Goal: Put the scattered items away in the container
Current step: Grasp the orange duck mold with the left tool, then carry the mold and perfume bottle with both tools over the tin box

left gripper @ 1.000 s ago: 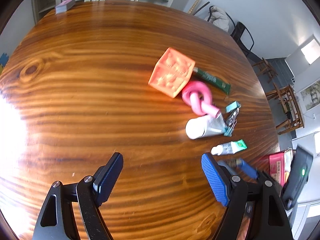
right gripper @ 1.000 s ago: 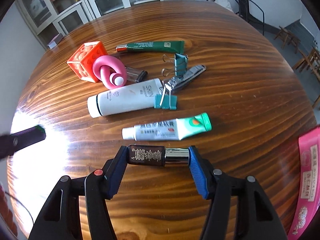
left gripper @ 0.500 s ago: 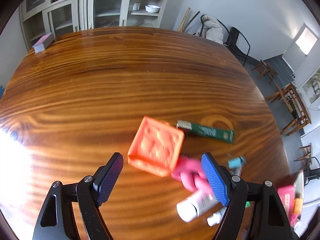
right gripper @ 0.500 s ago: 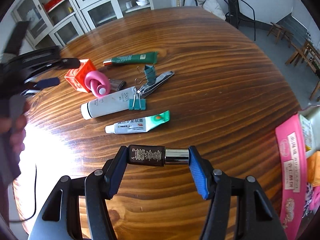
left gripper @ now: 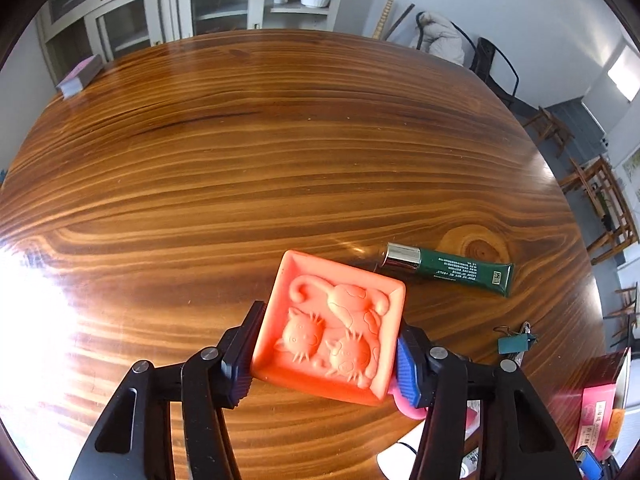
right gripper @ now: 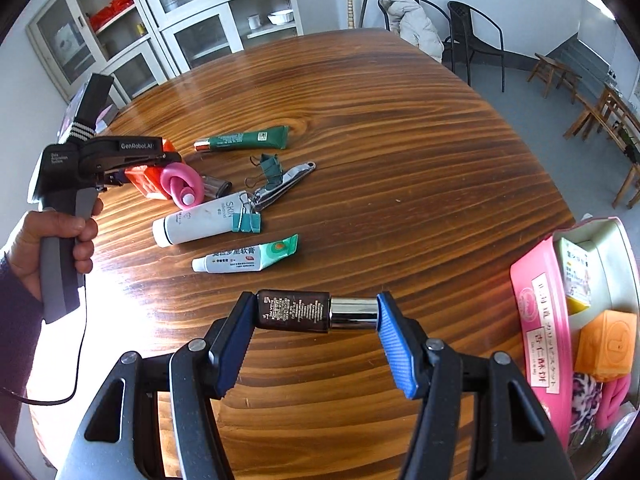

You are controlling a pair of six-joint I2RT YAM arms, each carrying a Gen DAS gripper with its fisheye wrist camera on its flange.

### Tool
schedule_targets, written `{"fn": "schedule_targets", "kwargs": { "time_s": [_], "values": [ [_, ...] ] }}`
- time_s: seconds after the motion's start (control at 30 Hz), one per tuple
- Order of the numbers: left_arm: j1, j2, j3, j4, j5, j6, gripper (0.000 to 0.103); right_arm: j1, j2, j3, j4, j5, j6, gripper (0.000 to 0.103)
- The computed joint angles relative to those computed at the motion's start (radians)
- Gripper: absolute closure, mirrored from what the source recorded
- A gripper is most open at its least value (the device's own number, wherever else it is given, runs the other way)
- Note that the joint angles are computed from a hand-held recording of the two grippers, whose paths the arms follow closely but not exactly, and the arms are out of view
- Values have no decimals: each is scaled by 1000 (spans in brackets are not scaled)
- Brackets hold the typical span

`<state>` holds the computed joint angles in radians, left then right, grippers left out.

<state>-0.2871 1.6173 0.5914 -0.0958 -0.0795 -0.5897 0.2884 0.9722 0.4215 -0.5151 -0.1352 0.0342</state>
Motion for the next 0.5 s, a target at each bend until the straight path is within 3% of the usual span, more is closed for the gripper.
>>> {"fn": "schedule_targets", "kwargs": {
  "time_s": [0.27, 0.5],
  "values": [
    [-100, -147, -3, -126, -97, -89, 45, -132, -85, 14, -75, -80, -109, 39],
    [-311, -225, 81, -270, -185, -229, 45, -401, -135, 47, -188, -213, -314, 39]
  ]
}}
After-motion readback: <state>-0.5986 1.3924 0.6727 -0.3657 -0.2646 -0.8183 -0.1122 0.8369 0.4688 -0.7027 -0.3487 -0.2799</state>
